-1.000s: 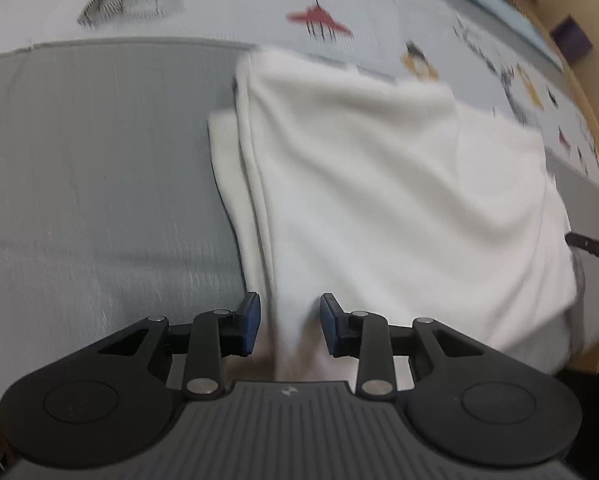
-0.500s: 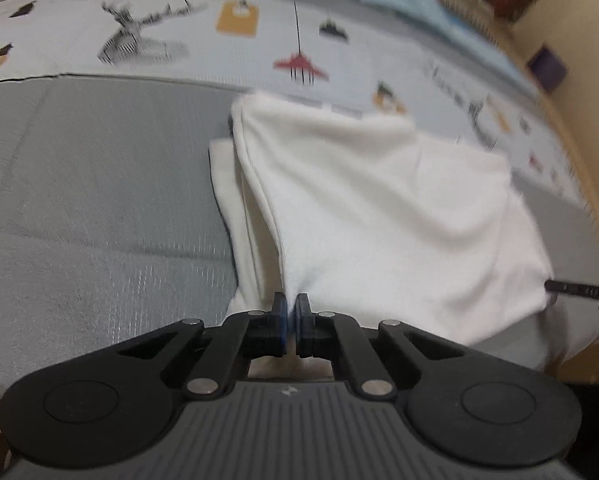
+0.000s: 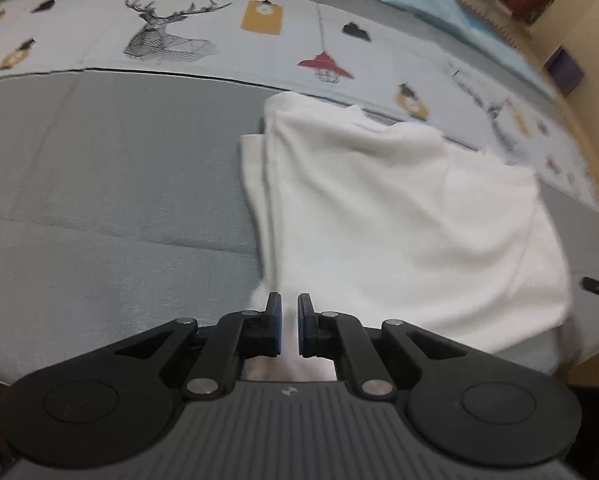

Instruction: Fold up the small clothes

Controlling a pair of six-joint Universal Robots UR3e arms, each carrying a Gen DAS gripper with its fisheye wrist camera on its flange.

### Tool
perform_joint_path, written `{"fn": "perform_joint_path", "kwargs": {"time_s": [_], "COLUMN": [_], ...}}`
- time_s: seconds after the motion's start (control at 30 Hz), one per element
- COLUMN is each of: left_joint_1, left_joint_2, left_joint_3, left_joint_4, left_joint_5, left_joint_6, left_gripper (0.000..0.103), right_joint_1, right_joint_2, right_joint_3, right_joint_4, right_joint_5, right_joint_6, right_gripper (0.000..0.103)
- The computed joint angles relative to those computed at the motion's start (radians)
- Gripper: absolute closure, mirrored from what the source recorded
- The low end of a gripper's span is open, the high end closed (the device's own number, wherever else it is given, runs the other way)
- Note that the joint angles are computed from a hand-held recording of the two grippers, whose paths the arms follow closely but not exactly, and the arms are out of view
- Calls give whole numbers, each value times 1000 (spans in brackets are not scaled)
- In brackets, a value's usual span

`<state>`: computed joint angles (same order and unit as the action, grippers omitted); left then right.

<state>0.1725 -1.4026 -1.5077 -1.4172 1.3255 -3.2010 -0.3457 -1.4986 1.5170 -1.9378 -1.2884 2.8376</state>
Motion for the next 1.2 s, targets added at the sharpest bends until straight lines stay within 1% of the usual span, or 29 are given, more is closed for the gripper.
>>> {"fn": "perform_joint_path", "kwargs": {"time_s": [0.07, 0.1, 0.13, 0.17, 0.2, 0.27, 0.3, 0.37, 0.4, 0.43, 0.5, 0.53, 0.57, 0.6, 0.7, 0.8, 0.9, 1.03, 1.1, 1.17, 1.2], "left_joint_1": [-23, -62, -88, -121, -146, -144, -128, -96, -89, -85, -101, -103, -106, -108, -107, -97, -91, -50, -23, 6, 21], "left_joint_2": [-37, -84, -118, -159, -183, -166, -137, -81, -57, -45, -62, -61, -65, -68, -62, -50, -43, -17, -3, 11, 18], "left_joint_3": [23, 54, 81, 112, 128, 116, 97, 59, 45, 43, 61, 63, 74, 80, 81, 77, 84, 76, 73, 70, 69], "left_joint_4": [-28, -54, -98, -133, -148, -116, -84, -20, 9, 24, 52, 54, 53, 57, 71, 70, 58, 53, 46, 39, 34], "left_joint_5": [21, 58, 99, 146, 178, 173, 156, 125, 121, 125, 151, 158, 162, 164, 163, 162, 168, 143, 126, 109, 100], "left_joint_6": [15, 11, 18, 21, 29, 25, 14, -6, -18, -25, -52, -62, -74, -85, -99, -92, -81, -72, -69, -64, -62], "left_gripper": [96, 96, 95, 93, 91, 90, 86, 72, 59, 53, 53, 53, 53, 53, 53, 51, 50, 49, 49, 49, 49], "right_joint_1": [-8, -4, 11, 38, 73, 126, 133, 125, 122, 121, 143, 158, 183, 205, 306, 425, 536, 674, 738, 784, 806], "right_joint_2": [-20, -12, 3, 40, 77, 126, 119, 84, 55, 22, -23, -39, -59, -76, -99, -69, -9, 69, 111, 150, 167], "right_joint_3": [23, 20, 14, -15, -38, -68, -55, -38, -23, 1, 36, 54, 77, 97, 147, 151, 102, 44, 17, -5, -18], "right_joint_4": [-34, -23, -12, 11, 35, 69, 52, 17, -12, -43, -106, -135, -166, -194, -314, -415, -451, -482, -506, -534, -542], "right_joint_5": [55, 77, 72, 42, -17, -114, -120, -86, -59, -38, -23, -18, -7, 5, 22, 6, -27, -53, -55, -38, -33], "right_joint_6": [-35, -56, -67, -75, -80, -79, -70, -60, -65, -72, -53, -37, -20, -8, 50, 118, 153, 186, 192, 193, 189], "right_gripper": [98, 98, 98, 98, 98, 98, 98, 98, 98, 98, 93, 85, 80, 79, 79, 78, 78, 78, 80, 93, 93]}}
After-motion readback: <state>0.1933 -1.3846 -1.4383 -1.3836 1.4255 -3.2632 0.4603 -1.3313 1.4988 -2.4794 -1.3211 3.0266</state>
